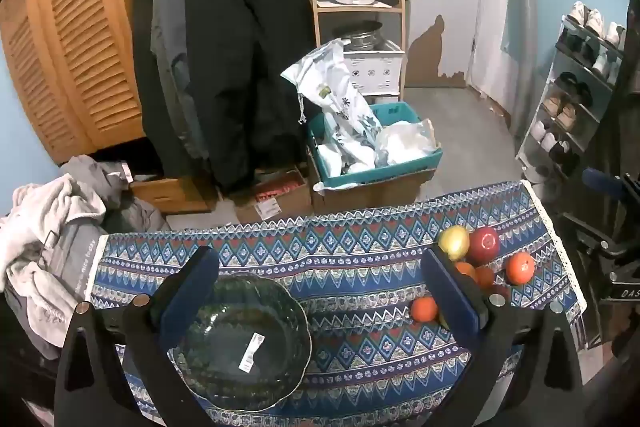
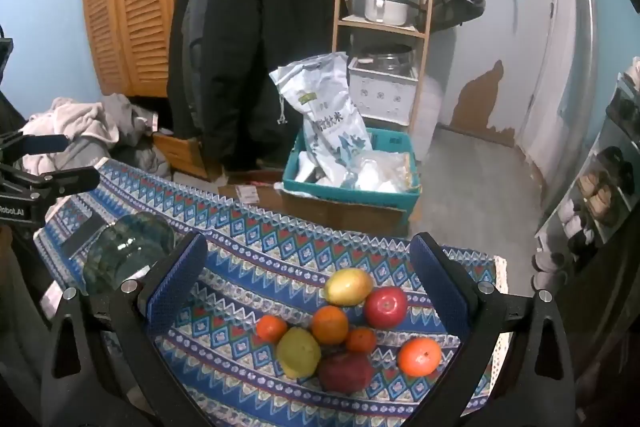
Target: Organize fruits
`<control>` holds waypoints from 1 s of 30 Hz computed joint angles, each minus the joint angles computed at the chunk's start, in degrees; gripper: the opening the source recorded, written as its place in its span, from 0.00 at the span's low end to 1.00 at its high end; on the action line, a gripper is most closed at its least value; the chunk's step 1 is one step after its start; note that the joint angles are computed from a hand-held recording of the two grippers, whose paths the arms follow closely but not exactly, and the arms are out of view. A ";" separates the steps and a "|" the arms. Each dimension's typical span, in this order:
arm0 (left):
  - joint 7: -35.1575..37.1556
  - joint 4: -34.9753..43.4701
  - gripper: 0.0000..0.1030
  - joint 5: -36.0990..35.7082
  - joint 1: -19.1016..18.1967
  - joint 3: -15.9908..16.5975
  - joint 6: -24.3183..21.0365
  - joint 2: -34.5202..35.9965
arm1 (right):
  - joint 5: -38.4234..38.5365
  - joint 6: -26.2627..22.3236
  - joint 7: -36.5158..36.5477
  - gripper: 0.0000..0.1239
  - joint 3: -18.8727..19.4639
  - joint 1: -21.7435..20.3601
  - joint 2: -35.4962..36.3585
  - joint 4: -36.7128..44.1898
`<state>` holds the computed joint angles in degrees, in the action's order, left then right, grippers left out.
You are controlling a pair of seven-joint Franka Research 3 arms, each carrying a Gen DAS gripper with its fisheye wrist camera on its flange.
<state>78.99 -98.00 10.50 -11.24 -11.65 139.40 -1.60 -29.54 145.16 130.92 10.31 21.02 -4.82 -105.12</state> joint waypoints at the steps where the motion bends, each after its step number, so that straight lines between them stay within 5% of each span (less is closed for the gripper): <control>1: 0.08 -0.07 0.99 -0.09 0.01 0.00 0.18 -0.02 | -0.13 0.03 -0.04 0.80 -0.02 -0.02 0.00 -0.05; 30: 2.28 0.14 0.99 -3.07 -0.27 -0.15 -0.62 0.69 | 2.59 -0.59 -1.68 0.80 -0.11 0.21 -0.11 -0.33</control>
